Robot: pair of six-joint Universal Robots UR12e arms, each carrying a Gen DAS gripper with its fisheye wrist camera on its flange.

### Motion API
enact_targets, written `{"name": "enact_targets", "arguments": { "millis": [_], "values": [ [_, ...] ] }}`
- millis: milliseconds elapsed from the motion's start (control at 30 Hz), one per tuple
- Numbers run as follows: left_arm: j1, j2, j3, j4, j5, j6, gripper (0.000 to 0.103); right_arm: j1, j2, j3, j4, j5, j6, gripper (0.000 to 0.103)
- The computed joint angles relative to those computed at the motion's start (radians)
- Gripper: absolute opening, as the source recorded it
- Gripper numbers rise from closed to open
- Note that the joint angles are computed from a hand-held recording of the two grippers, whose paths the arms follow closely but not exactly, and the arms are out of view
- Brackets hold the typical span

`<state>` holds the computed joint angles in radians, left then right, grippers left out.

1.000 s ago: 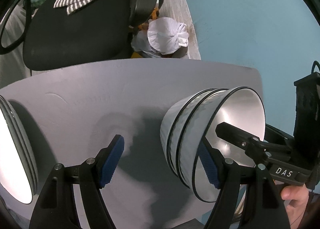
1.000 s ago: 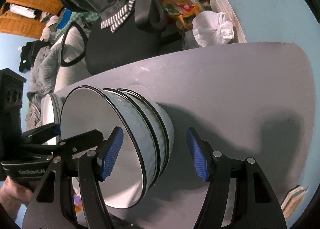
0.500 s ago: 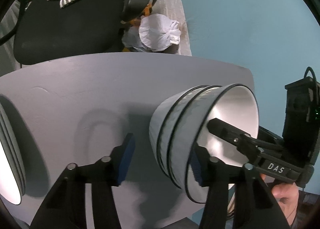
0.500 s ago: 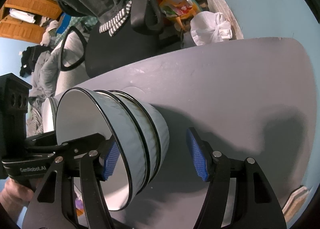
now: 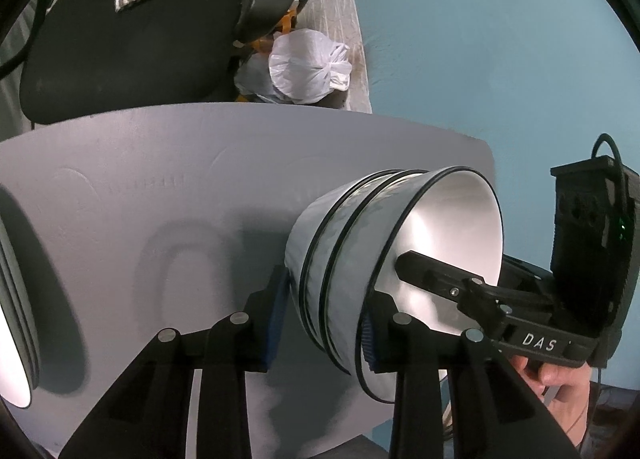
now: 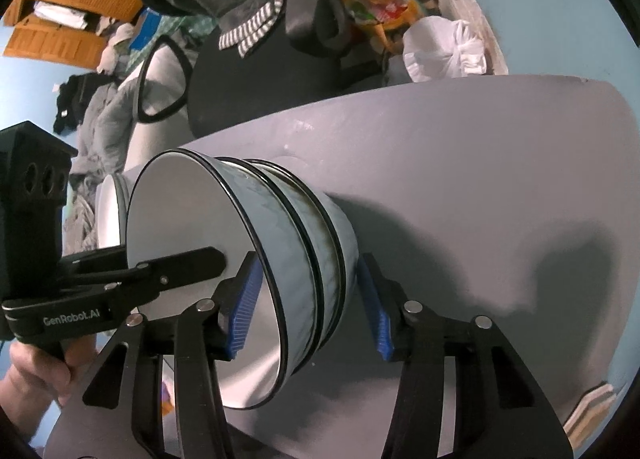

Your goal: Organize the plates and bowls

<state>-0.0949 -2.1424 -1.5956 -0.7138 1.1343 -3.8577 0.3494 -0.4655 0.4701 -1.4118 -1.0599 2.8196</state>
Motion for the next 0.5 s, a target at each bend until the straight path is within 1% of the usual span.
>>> {"name": "enact_targets", "arguments": {
  "millis": [67, 167, 200, 233, 267, 300, 367, 500],
  "values": [
    [0.002, -0.001, -0.008, 0.016, -0.009, -0.009, 0.032, 0.001, 0.04, -0.083, 0.076, -0.003, -0.023, 0.047],
    [0.004, -0.002, -0.013, 0.031, -0.019, -0.024, 0.032, -0.003, 0.07, -0.144, 0.129, 0.004, -0.045, 0.042],
    [0.004, -0.002, -0.015, 0.036, -0.02, -0.029, 0.032, -0.006, 0.077, -0.159, 0.142, 0.013, -0.042, 0.038],
    [0.004, -0.002, -0.016, 0.041, -0.021, -0.033, 0.032, -0.01, 0.08, -0.163, 0.148, 0.022, -0.038, 0.034],
    [0.004, 0.0, -0.018, 0.041, -0.021, -0.032, 0.032, -0.013, 0.082, -0.166, 0.154, 0.031, -0.033, 0.032],
    [0.005, 0.003, -0.02, 0.036, -0.019, -0.026, 0.032, -0.014, 0.085, -0.171, 0.161, 0.035, -0.033, 0.031],
    [0.006, 0.008, -0.022, 0.027, -0.016, -0.023, 0.032, -0.012, 0.076, -0.155, 0.146, 0.029, -0.045, 0.031],
    [0.002, 0.011, -0.014, 0.009, -0.001, -0.023, 0.031, -0.008, 0.079, -0.167, 0.154, 0.015, -0.041, 0.03]
  ]
}}
